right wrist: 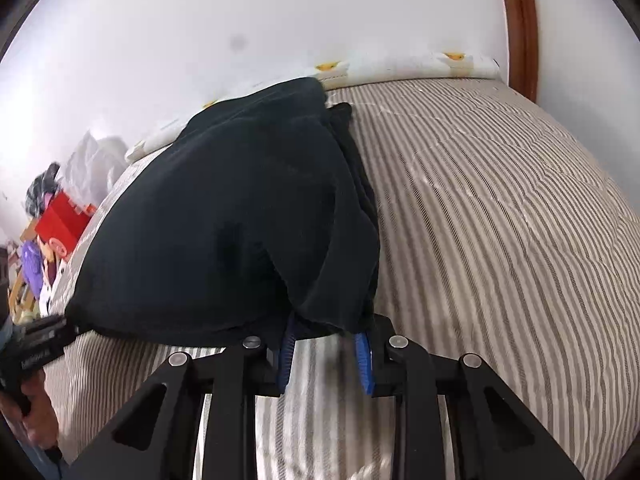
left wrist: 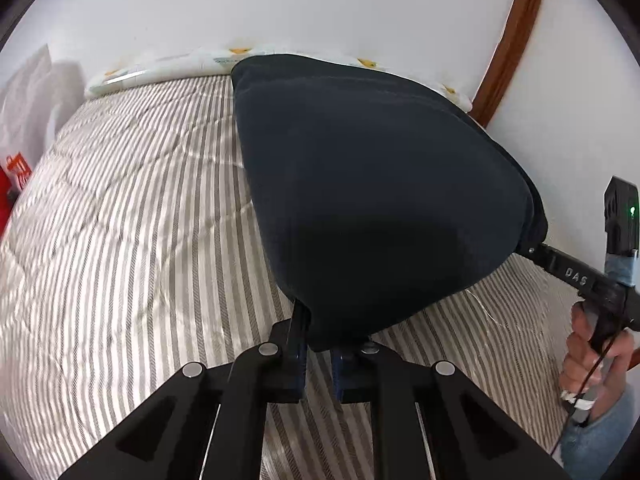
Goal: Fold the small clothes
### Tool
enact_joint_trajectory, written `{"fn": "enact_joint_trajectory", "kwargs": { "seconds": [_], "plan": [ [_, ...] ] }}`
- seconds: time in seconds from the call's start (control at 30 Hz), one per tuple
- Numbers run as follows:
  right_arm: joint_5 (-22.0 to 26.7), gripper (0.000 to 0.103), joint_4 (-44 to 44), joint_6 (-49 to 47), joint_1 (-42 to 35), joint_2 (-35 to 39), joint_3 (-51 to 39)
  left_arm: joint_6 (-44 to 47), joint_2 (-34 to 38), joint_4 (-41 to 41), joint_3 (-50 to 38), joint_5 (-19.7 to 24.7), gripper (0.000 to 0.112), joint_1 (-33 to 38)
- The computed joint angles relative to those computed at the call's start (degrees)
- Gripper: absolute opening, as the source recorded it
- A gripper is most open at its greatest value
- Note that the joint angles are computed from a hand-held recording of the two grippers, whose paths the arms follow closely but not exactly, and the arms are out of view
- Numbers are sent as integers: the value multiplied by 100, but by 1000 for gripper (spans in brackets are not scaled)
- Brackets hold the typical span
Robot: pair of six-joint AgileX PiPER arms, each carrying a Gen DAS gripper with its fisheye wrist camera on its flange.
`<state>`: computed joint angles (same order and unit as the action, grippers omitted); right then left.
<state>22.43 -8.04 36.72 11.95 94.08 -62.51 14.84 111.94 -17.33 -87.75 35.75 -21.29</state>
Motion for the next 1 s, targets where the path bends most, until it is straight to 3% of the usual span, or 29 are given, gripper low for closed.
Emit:
{"fn": "enact_joint_trajectory", "kwargs": {
  "seconds": [0.13,0.23,0.3,0.37,0.53,0.6,0.67,0.77,1.0],
  "plan": [
    [276,28,745,-987,-160,-23,-141,202,128,-469,-177,344,10,259],
    [394,28,1119,-1477,-230,-441,134,515,17,-676,28,298,13,343],
    [290,28,1100,-1469,-240,-827,340,692,-77,-774,178,246,13,365],
    [310,39,908,-1368,-245,-1007,297,874,-200,-916,341,218,13,399],
    [160,43,911,-1218,-428,-622,-114,1388,-765,-1112,949,55,21,506],
    [-59,39,1077,-1254,-535,-507,-109,1479,-903,-1185,1042,11,26,577],
    [-59,11,1423,-1585,-613,-263,-250,1419,-893,-1226,896,73,31,631],
    [-8,7,585,-1049,-484,-128,-322,1271,-732,-1240,535,243,35,641],
    [277,7,157,-609,-430,-290,-358,434,-144,-466,-251,282,44,375]
  ]
}}
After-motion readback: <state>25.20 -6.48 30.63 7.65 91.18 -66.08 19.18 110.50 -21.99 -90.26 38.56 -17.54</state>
